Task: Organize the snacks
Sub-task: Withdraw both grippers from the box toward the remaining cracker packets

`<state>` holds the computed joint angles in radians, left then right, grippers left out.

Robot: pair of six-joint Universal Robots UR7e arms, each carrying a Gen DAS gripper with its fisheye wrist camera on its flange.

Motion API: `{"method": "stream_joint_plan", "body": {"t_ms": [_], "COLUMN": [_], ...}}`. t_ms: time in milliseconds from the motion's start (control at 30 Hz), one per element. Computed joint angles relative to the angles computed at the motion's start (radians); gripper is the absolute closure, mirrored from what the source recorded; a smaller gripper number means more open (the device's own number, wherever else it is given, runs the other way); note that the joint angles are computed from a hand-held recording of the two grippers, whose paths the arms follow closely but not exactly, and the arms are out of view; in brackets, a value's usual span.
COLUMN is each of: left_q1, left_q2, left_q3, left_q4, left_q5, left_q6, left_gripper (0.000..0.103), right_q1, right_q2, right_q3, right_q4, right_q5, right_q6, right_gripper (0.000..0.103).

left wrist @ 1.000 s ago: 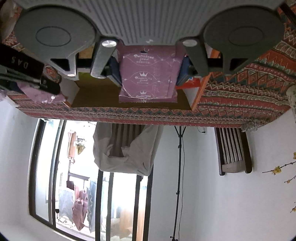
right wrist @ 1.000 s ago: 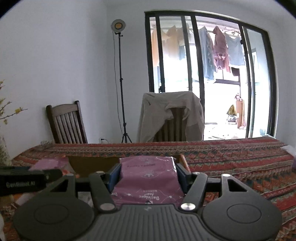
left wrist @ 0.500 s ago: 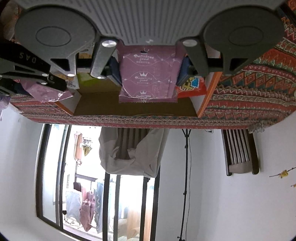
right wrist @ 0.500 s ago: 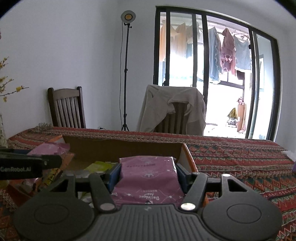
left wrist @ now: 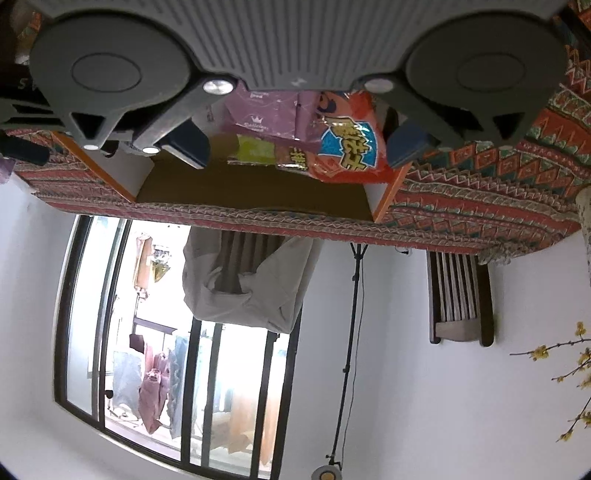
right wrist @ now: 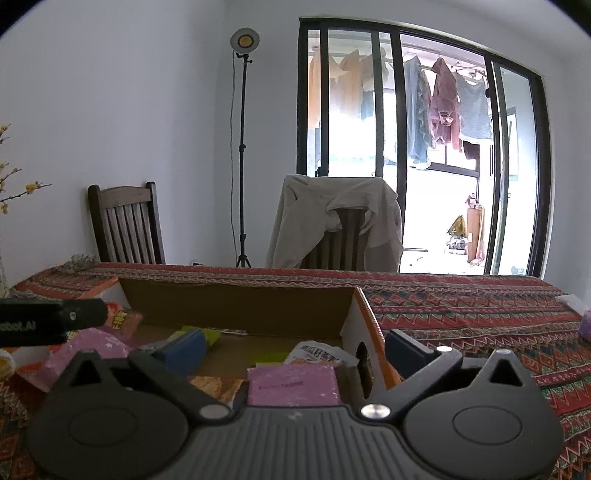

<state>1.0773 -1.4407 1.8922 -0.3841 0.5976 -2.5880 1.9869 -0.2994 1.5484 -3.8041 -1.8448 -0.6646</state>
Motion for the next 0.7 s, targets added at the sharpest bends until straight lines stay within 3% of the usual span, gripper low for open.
{"method": "stream_joint_plan", "body": {"t_ms": [300, 400, 700], "left_q1": [0.001, 0.004, -0.044], "left_q2": [-0.002, 0.000, -0.024], "left_q3": [0.001, -0.017, -0.016], "left_q4": [-0.003, 0.040, 0.041], "left_q5": [-0.005, 0.007, -0.045], "left_q6": [-0.014, -0.070, -0.096], "left_gripper": [0.000, 0.000, 0.000], "right_q1": [0.002, 0.005, 0.031], "right_q2": [0.001, -0.001, -0.030], "right_q3": [-0.002, -0.002, 0.024], "right_q4": [-0.006, -0.005, -0.025], "right_q5": [-0.005, -0.009, -0.022], "right_q6": [-0.002, -0.004, -0.038], "right_gripper": [0.000, 0.000, 0.000]}}
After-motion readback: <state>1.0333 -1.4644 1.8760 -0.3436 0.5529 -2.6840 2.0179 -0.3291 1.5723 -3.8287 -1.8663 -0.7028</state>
